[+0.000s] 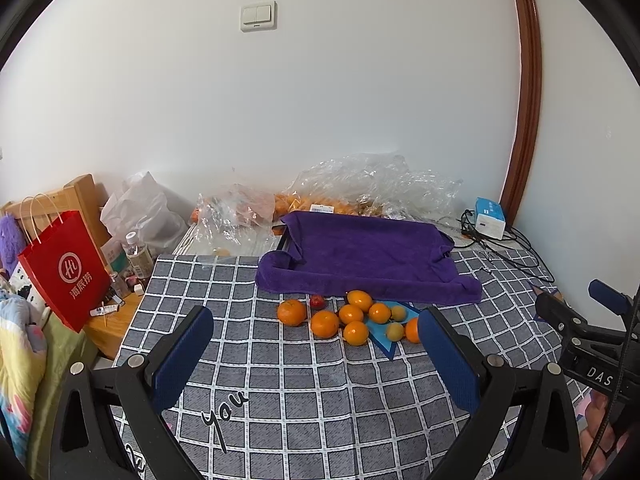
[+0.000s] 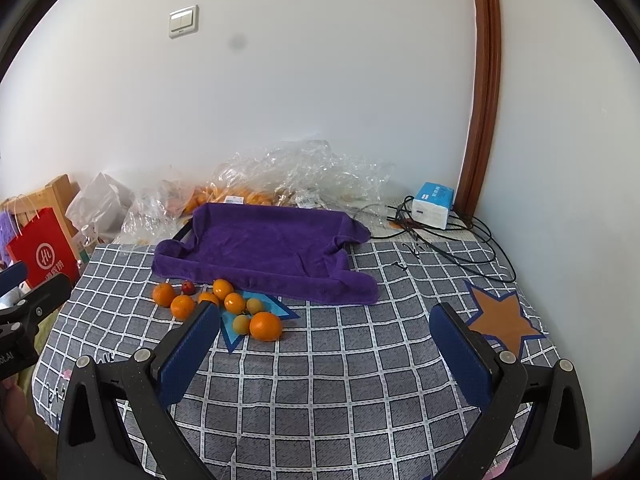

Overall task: Organize fruits
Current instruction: 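Close the left tool on a large orange while the right tool grasps another large orange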

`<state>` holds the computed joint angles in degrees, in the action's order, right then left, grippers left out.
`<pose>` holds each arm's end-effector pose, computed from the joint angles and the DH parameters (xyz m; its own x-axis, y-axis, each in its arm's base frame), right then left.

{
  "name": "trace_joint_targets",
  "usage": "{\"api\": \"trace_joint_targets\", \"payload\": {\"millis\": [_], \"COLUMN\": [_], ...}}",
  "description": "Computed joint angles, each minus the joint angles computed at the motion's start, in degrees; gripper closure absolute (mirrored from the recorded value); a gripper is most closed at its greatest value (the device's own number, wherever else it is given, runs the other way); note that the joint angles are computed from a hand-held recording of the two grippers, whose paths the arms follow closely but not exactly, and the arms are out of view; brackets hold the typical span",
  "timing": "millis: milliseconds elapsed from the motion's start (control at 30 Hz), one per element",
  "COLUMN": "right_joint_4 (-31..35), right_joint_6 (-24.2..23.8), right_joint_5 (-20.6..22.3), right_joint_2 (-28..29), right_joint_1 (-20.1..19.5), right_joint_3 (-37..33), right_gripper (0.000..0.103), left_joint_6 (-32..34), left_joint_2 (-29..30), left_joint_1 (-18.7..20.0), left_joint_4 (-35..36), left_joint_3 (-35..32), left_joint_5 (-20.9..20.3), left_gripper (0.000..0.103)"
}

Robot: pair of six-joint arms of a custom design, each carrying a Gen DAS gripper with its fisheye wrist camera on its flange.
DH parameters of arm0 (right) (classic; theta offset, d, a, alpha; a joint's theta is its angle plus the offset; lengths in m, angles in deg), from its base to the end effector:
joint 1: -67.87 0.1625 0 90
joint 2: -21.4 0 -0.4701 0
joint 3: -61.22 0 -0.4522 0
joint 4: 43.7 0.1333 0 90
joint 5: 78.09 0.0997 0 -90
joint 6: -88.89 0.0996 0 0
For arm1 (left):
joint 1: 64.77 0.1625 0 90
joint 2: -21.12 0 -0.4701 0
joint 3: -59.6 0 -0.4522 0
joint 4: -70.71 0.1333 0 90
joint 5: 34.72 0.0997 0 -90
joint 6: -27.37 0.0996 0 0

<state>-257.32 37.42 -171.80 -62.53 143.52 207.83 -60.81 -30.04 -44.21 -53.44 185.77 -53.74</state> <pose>0.0256 -0.4117 0.2671 -0.6877 -0.1799 0.7034 -0.6703 0.5295 -0.5199 -0.3564 -0.3766 0.0021 -0.6930 -0.2489 -0.6766 0.4869 0.5305 -0.6939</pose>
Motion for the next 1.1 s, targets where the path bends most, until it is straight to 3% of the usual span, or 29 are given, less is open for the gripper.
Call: {"api": "trace_joint_targets", "payload": {"millis": [133,233,400,533,833,967,1100], "right_joint_4": [-0.76,1.82,-1.08,-2.82,-7.58,-6.95,-2.68], "right_joint_6": [-0.22,-0.76,-0.79,0.45,-3.67,-3.77,-4.03], "right_joint_5": [-0.43,-0.65,-2.11,-4.02,-1.74,-2.35,-3.90], "right_joint_2": [1.27,1.43,5.01,8.50,16.33,18.95,20.62], "right_joint_1": [-0.11,-0.25,-0.58,-0.57,-2.25,-2.12,-1.46], "right_joint_3": [-0.54,-1.21,-2.41,-4.37,-7.05,-8.57,-10.38], "right_gripper": [0.000,0.000,0.000,0.000,0.000,0.004,0.022], "left_joint_6": [0.82,4.33,3.97,8.01,17.83,24.09,26.84], "left_joint_2": [0.58,0.84,1.18,1.96,3.93,5.21,6.53], "left_joint_1": [0.64,1.57,3.03,4.85,9.55,11.77,13.07], "left_joint_4": [-0.75,-6.67,-6.72,-12.29,-27.03,-34.05,-38.04], "left_joint_3": [-0.36,0.32,0.60,1.47,3.77,4.22,4.66], "left_joint_5": [0.24,-0.22,0.50,0.39,-0.64,-2.06,-1.11], "left_gripper": [0.000,0.000,0.000,0.000,0.009,0.016,0.016]}}
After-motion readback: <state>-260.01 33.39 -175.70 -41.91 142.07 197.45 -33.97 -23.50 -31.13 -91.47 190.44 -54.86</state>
